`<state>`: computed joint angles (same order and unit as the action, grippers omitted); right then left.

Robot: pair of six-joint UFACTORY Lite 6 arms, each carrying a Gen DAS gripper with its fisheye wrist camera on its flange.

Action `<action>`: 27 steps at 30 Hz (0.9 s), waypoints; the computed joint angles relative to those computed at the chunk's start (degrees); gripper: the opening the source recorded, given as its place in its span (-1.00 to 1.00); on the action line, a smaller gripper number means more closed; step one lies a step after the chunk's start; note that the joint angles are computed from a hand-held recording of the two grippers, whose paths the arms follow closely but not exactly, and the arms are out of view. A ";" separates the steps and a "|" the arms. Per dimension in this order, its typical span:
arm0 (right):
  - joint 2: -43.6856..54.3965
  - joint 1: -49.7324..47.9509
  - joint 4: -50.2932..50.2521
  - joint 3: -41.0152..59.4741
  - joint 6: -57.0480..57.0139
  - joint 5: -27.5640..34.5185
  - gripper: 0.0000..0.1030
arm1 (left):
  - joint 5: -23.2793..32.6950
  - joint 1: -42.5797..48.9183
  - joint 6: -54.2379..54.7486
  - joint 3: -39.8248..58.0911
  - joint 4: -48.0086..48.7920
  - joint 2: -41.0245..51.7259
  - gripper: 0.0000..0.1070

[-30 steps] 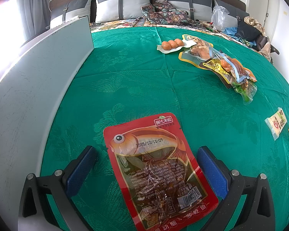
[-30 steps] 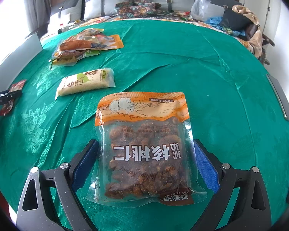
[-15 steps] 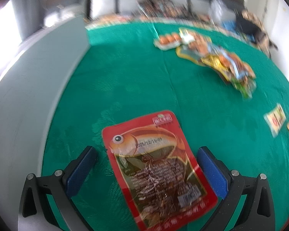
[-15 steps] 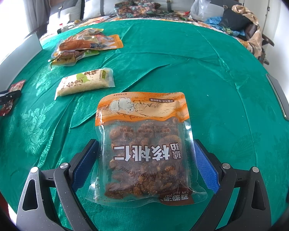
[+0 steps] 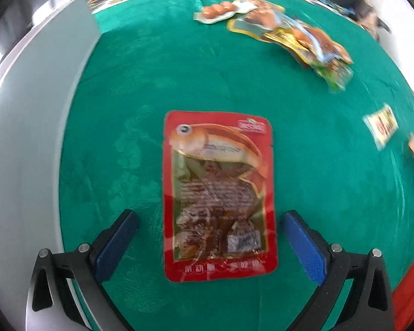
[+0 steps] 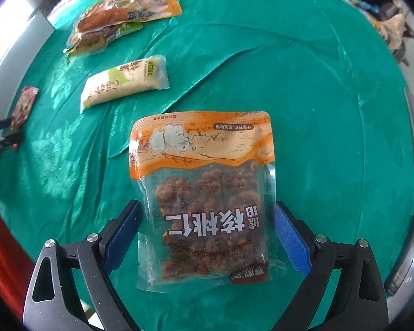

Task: Organize snacks
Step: 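Carry the red pouch and orange walnut bag into the white box and release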

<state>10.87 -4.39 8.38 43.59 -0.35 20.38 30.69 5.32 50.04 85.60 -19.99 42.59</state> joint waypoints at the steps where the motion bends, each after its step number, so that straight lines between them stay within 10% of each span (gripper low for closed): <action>1: -0.33 -1.37 1.35 0.55 -1.47 1.32 0.85 | -1.14 -0.26 -0.06 -1.15 -0.05 -0.60 0.92; 9: 7.20 1.76 -6.37 7.78 0.94 9.42 0.85 | -6.25 1.20 16.69 -12.98 -12.78 -9.22 0.15; 12: 4.49 1.95 -9.14 6.06 4.03 8.30 0.40 | -1.00 4.61 18.72 -10.65 -16.41 -9.25 -0.15; 21: -14.14 -2.96 9.51 -5.20 -7.66 6.48 0.31 | 8.35 11.59 24.21 -13.11 -25.42 -13.67 -0.22; 27: -15.66 12.39 5.88 5.32 6.99 8.90 0.31 | 27.49 21.72 22.15 -4.73 -29.71 -17.89 -0.22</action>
